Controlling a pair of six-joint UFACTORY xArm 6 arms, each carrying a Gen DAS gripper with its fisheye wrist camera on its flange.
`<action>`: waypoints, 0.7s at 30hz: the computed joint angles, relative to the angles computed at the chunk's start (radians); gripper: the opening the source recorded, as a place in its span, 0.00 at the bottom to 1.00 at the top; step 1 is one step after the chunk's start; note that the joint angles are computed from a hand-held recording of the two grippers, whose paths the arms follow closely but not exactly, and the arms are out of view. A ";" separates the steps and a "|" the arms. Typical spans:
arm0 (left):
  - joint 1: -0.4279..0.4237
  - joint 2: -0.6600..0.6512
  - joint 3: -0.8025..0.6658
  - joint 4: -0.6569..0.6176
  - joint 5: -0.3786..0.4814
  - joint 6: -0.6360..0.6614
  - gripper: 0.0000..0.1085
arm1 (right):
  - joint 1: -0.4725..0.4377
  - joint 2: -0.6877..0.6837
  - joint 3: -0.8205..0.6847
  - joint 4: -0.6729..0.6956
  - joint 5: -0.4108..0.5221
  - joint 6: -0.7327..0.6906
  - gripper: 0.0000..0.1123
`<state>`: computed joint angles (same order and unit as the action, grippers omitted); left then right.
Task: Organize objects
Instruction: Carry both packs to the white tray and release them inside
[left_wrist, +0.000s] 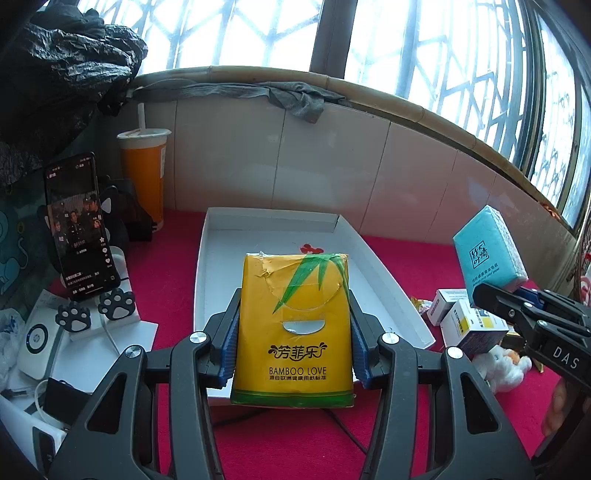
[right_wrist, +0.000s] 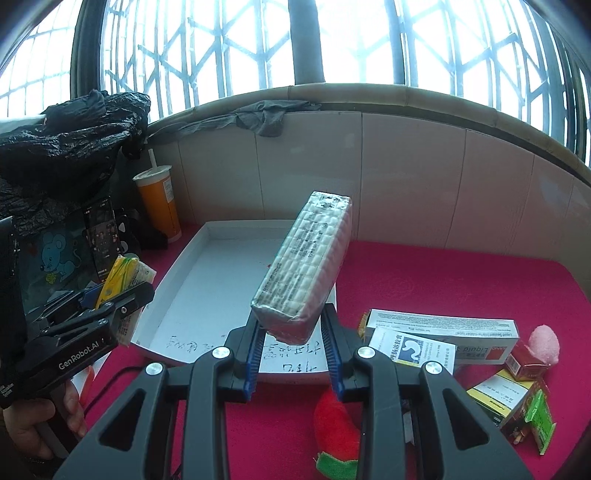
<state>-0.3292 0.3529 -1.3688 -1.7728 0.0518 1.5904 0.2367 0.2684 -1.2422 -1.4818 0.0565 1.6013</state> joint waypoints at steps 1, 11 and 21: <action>0.002 0.008 -0.005 0.036 0.002 -0.041 0.45 | 0.002 0.011 -0.006 0.033 -0.002 -0.034 0.27; 0.047 0.164 -0.138 0.680 0.044 -0.734 0.45 | 0.047 0.152 -0.111 0.608 0.027 -0.626 0.27; 0.072 0.305 -0.265 1.173 0.074 -1.187 0.45 | 0.104 0.361 -0.351 1.037 0.186 -1.070 0.27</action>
